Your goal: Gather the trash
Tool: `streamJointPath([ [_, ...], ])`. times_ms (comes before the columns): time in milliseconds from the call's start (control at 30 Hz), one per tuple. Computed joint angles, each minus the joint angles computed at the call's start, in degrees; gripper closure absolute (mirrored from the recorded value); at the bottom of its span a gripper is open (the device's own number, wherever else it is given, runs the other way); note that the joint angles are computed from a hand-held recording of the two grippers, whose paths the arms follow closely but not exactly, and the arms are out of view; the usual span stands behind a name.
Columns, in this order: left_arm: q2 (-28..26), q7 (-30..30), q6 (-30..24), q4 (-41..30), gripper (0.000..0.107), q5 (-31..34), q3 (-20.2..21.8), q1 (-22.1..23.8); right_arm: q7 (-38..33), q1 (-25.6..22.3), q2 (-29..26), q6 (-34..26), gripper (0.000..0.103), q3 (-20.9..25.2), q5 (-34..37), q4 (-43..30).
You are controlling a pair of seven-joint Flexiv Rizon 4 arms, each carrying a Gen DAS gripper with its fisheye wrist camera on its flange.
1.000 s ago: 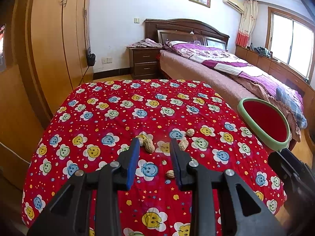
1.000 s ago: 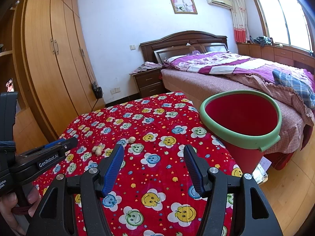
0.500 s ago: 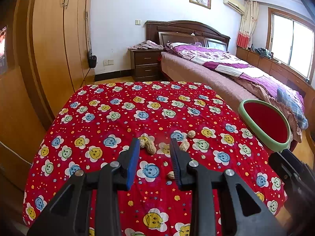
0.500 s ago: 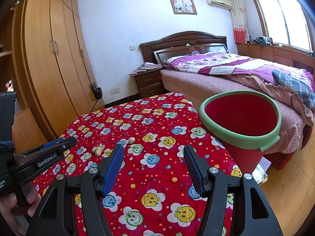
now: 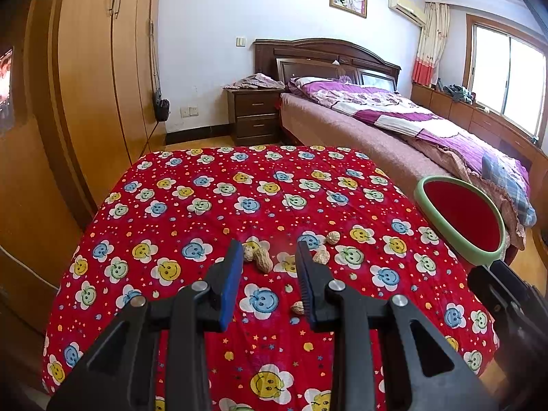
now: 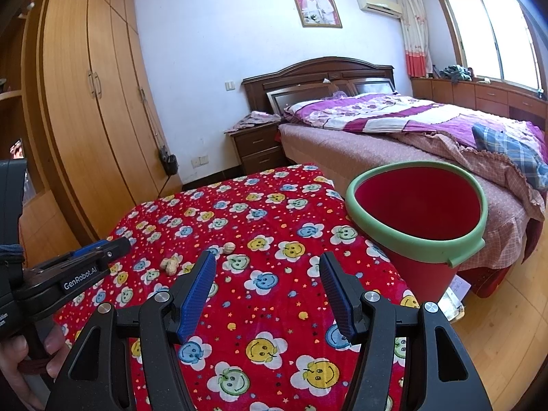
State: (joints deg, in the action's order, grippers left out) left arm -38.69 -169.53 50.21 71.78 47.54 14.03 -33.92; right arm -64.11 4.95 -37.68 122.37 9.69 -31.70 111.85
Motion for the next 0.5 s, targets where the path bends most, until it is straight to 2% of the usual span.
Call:
streamJointPath([
  [500, 0.12, 0.14, -0.19, -0.11, 0.076, 0.0, -0.2, 0.07, -0.63, 0.69, 0.12, 0.21, 0.039, -0.31, 1.15, 0.03],
])
